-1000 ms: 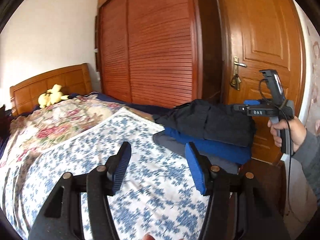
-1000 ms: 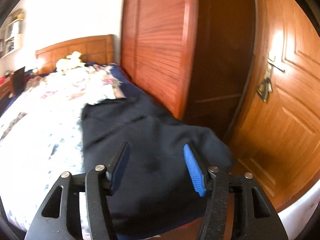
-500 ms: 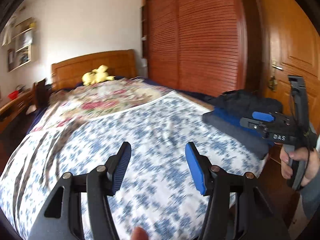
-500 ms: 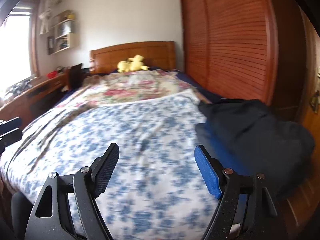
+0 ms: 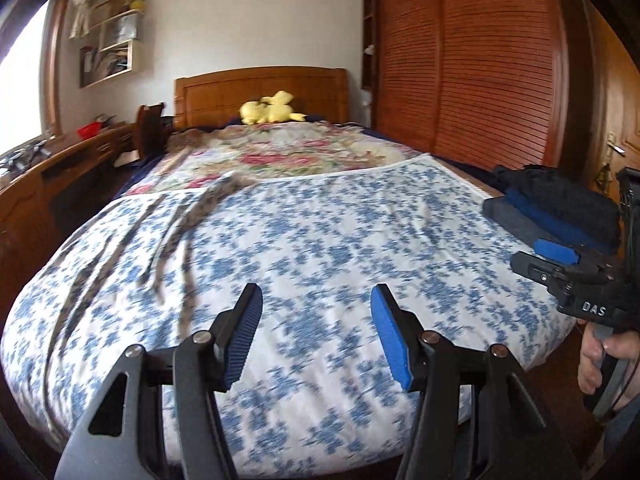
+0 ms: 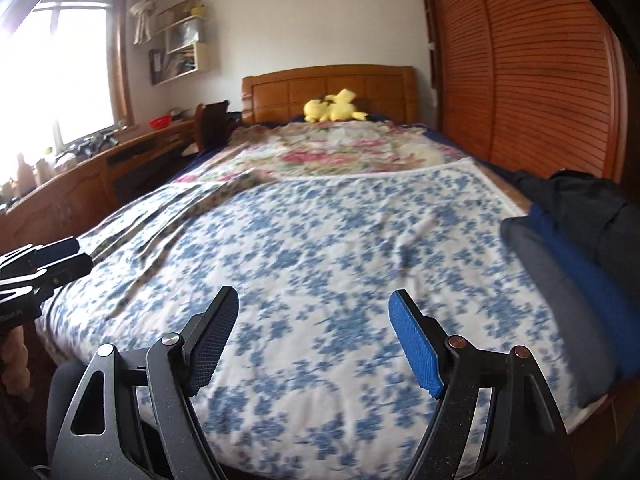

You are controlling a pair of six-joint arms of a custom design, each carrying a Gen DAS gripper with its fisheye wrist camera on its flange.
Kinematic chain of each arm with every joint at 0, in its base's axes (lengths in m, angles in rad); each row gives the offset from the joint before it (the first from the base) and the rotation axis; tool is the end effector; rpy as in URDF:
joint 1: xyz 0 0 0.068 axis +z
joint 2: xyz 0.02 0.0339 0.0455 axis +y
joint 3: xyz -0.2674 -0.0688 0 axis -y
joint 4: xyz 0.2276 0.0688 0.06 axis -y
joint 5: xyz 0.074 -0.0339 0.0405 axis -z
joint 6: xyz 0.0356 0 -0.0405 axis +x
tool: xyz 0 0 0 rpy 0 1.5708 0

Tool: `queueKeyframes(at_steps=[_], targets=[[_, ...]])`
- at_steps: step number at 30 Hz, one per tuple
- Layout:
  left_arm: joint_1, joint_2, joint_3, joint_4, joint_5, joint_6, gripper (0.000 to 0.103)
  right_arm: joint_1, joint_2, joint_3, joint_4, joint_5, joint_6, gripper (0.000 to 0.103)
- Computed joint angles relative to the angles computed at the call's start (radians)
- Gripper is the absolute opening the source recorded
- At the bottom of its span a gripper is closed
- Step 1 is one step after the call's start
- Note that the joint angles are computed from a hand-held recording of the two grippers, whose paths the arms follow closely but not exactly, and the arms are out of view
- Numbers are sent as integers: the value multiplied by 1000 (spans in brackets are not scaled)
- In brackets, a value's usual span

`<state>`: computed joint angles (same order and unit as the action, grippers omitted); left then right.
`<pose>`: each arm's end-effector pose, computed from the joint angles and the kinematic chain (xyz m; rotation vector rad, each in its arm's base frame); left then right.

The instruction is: Fold large clothes

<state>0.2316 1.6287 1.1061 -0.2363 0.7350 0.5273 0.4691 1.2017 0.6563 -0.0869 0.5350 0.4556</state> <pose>0.3320 0.0538 0.2497 0.6550 2.0318 -0.4178 0.2166 0.0894 0.2343 0.2756 2.0863 -0.0399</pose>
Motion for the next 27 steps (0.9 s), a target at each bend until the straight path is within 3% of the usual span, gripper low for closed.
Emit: queueKeyframes(at_steps=[7,17,27], targets=[[131,-30,4,-23,64,11,56,139,64,40,33,71,58,79],[284,-96,46,-103,224,29,56,348,46,171,-85,287,89,79],[299,-113,27,-97,234,34,56,393,55,202,-107,332,88,79]])
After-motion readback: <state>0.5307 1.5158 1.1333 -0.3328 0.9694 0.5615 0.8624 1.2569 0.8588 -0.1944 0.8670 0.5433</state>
